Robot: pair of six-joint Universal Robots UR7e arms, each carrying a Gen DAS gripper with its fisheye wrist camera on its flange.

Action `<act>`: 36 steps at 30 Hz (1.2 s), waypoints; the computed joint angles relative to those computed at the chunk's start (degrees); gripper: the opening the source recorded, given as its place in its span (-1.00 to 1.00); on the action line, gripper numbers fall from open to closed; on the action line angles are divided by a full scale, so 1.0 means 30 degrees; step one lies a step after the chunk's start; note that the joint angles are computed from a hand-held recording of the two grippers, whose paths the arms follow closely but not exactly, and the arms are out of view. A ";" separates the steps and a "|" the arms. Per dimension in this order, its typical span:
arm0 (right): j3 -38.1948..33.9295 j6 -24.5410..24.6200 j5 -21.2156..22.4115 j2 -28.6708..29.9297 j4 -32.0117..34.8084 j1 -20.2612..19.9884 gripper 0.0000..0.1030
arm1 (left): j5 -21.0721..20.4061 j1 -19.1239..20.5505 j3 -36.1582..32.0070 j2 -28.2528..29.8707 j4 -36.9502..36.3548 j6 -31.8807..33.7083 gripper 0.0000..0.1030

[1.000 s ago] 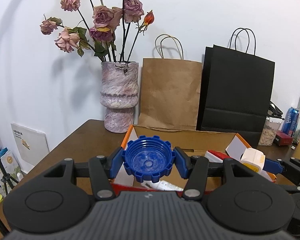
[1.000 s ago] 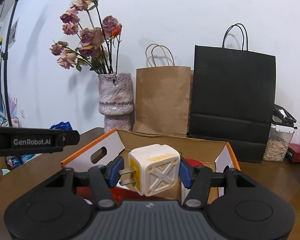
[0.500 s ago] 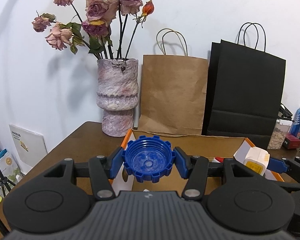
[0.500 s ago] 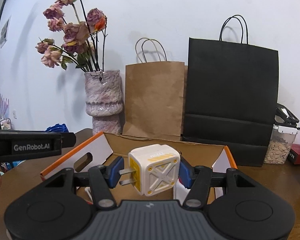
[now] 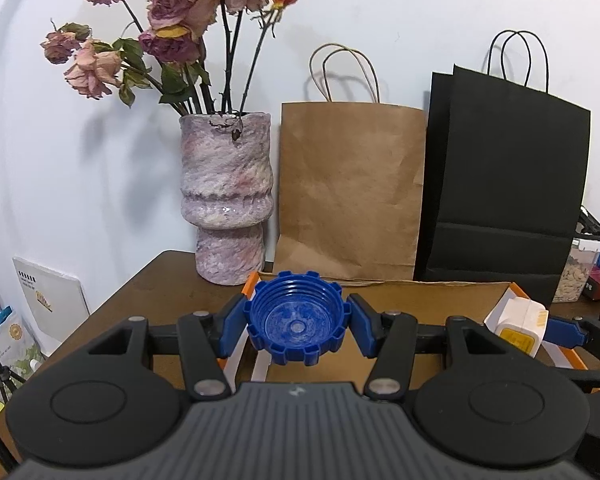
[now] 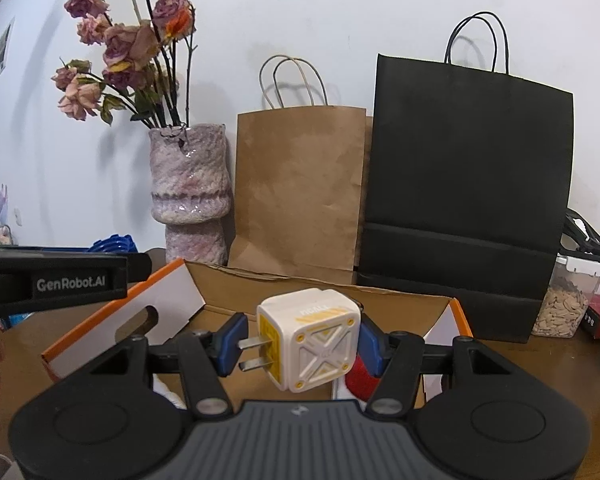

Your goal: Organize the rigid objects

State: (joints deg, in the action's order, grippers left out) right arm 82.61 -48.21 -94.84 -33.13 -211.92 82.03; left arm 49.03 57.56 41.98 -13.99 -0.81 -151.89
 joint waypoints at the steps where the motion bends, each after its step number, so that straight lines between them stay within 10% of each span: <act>1: -0.0175 -0.0023 -0.0057 0.0055 0.0125 0.0002 0.11 | 0.0029 0.0039 -0.0396 0.0202 0.0247 0.0034 0.08; 12: -0.0752 -0.0248 -0.0696 0.0221 0.0990 -0.0047 0.10 | -0.0373 0.0158 -0.1877 0.1034 0.0782 0.0364 0.11; 16: -0.0906 -0.0208 -0.1303 0.0343 0.0494 0.0032 0.82 | -0.1081 0.0084 -0.1733 0.1041 0.0080 0.0785 1.00; 36: -0.0790 -0.0432 -0.1729 0.0288 0.0107 0.0123 1.00 | -0.1832 0.0055 -0.2025 0.1144 0.0148 0.0626 1.00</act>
